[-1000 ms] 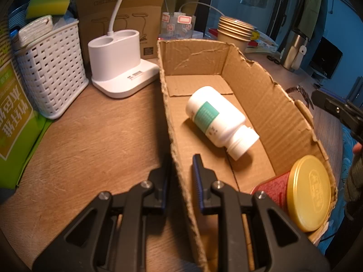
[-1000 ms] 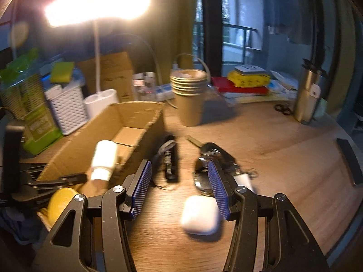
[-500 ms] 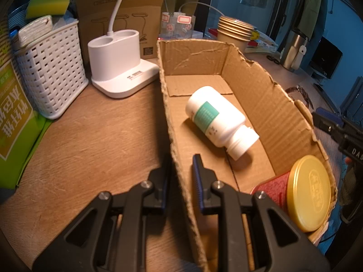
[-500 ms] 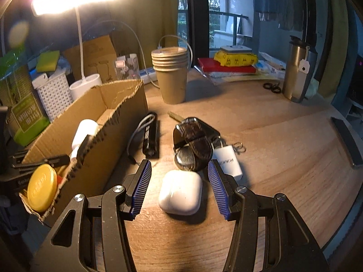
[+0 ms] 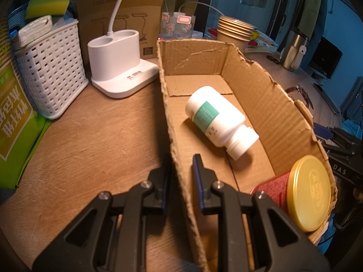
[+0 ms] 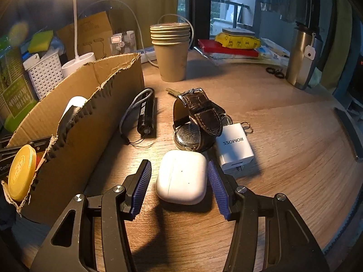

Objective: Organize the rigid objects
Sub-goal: 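Move the open right tool to the white earbud case on the desk, then grasp the white earbud case with the right tool and lift it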

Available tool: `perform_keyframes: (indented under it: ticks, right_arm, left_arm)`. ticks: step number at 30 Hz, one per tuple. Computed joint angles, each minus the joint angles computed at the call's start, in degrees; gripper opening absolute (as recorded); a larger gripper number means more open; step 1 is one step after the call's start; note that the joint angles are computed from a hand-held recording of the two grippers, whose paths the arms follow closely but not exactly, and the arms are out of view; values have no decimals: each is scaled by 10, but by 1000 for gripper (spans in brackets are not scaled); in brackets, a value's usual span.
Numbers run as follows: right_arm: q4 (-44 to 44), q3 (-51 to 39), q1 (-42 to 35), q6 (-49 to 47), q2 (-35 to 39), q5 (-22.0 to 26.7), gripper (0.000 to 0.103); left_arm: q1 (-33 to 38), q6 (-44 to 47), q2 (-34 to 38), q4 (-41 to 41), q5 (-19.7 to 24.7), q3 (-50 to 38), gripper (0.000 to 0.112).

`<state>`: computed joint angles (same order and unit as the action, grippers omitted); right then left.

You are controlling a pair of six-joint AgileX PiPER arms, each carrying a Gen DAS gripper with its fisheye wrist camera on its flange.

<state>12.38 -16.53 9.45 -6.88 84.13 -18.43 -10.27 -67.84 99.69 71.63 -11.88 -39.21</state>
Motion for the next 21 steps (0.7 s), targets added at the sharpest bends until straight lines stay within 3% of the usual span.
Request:
perform_keyframes:
  ticks: [3, 7, 9, 13, 18, 21]
  right_arm:
    - [48, -4, 12, -42, 6, 1, 55]
    - [48, -5, 14, -44, 11, 0, 55]
    - [35, -3, 14, -37, 10, -2, 50]
    - [17, 1, 15, -25, 6, -4, 50]
    - [-91, 10, 0, 69, -7, -7, 49]
    - [-101, 14, 6, 82, -17, -7, 49]
  left_arm:
    - [-1, 0, 0, -1, 1, 0, 20]
    - [0, 0, 0, 0, 0, 0, 20]
    - [0, -1, 0, 1, 0, 0, 20]
    - [-1, -2, 0, 1, 0, 0, 20]
    - [0, -2, 0, 2, 0, 0, 20]
    - [0, -2, 0, 2, 0, 0, 20]
